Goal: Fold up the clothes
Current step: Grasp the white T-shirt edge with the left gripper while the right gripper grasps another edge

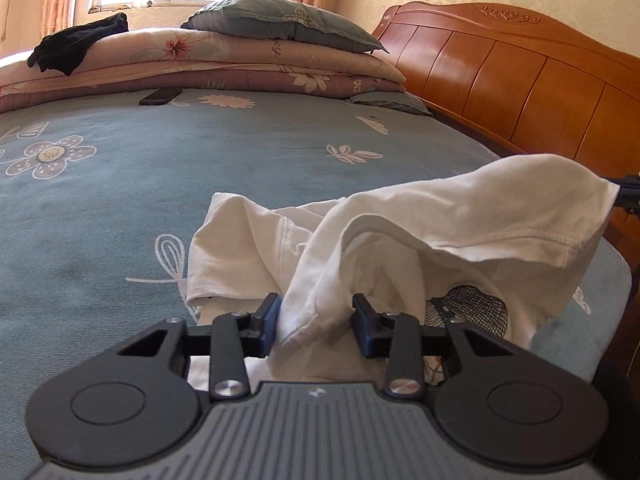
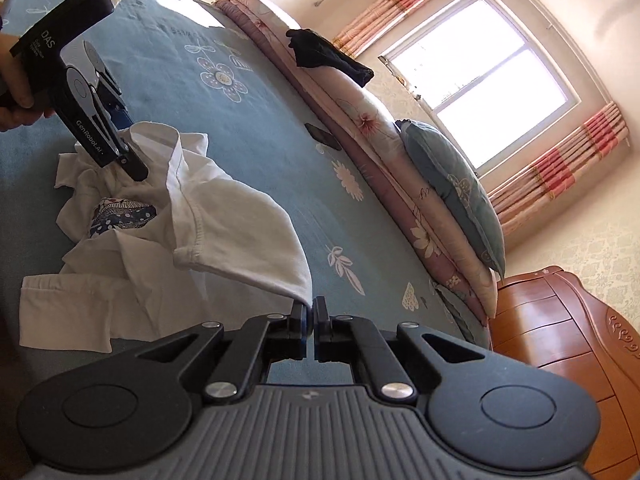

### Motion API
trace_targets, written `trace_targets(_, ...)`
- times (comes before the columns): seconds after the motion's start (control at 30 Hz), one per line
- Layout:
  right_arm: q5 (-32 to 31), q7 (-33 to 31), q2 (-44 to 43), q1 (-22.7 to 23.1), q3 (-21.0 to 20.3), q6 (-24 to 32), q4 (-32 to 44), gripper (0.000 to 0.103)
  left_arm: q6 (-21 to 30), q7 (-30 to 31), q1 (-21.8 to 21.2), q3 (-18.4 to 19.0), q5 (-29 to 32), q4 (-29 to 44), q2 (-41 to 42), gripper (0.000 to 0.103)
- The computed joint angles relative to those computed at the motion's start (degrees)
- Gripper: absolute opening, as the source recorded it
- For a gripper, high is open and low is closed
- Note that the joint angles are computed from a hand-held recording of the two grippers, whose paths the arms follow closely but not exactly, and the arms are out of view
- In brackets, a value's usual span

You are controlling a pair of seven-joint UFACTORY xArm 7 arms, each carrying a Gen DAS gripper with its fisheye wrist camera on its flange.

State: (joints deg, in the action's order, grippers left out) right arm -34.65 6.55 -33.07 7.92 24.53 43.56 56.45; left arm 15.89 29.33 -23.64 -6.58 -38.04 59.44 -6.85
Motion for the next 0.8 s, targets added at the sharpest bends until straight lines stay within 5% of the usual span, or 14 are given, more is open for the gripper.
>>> trace_targets(0.2,1.8,0.6,0.4,1.0,-1.6,-3.2,-3.8,0.009,-0.4,-8.8,2.1,-1.5,10.4,-0.1,-1.5,0.016)
trace_targets(0.33,-0.7,1.6,0.4,0.0,-1.0,-7.6,-6.5,0.032,-0.5,-9.0,1.4,-0.4,10.9,1.2,-1.9,0.016)
trace_targets(0.57,-27.2,11.4,-1.1,-12.3,9.5,-18.2,-11.3,0.051,-0.8,-9.6,1.5,0.6,14.2,2.3,-2.4,0.011)
trace_targets(0.7,-42.5,17.7,-0.4,-15.6,12.2,-23.6,-11.6,0.049,-0.5,-9.1,1.5,1.0,14.2,2.2,-2.4,0.011)
trace_targets(0.77,-43.3,16.5,0.9,-13.7,11.1,-23.9,-10.9,0.016,-0.7,-7.8,1.1,1.5,12.8,1.3,-3.0,0.011)
trace_targets(0.8,-40.7,14.5,1.5,-11.7,9.6,-23.4,-10.3,0.013,-0.8,-7.1,0.9,1.8,12.1,0.9,-3.3,0.012)
